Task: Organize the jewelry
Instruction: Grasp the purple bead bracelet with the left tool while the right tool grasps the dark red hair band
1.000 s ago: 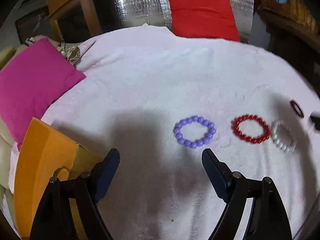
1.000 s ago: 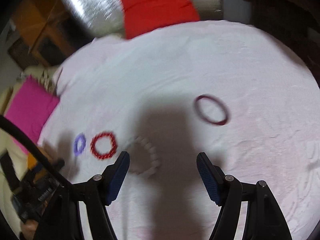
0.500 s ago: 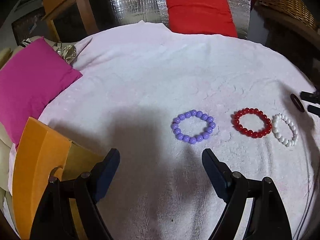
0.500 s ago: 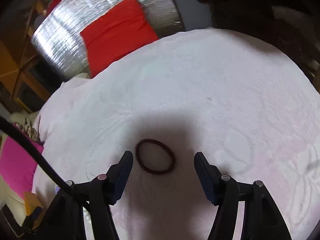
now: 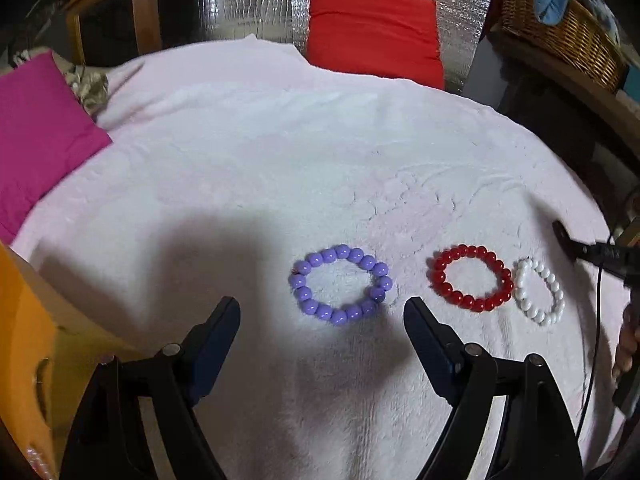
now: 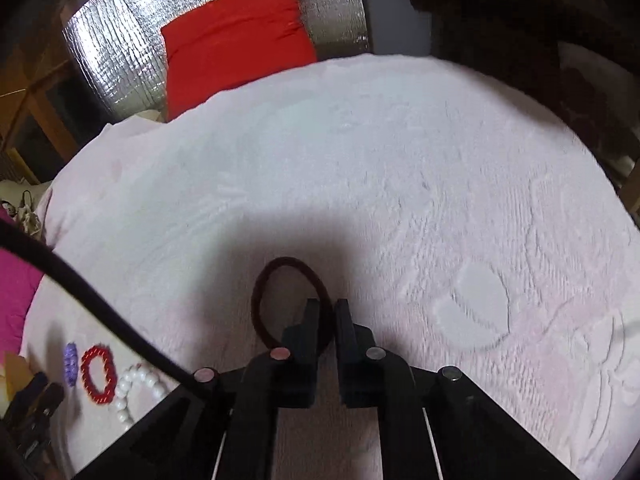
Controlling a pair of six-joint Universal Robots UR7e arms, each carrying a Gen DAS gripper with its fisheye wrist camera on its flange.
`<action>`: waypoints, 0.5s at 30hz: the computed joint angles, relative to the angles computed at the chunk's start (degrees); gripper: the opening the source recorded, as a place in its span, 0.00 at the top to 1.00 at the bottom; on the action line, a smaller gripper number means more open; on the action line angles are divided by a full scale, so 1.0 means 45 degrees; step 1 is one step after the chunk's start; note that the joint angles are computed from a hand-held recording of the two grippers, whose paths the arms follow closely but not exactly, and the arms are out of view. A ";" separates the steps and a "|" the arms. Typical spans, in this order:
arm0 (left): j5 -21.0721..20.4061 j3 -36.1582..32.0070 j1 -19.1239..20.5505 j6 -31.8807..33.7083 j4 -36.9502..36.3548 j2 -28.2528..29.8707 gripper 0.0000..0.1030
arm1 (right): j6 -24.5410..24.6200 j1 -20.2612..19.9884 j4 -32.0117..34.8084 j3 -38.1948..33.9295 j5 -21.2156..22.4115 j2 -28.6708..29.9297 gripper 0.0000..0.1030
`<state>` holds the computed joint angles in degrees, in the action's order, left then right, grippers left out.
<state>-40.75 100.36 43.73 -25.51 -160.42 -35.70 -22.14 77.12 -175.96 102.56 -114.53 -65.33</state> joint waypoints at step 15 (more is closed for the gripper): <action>-0.0789 -0.0603 0.0002 0.0745 -0.0135 0.0572 0.91 | 0.1399 -0.0962 0.3412 0.0766 0.2303 -0.2043 0.92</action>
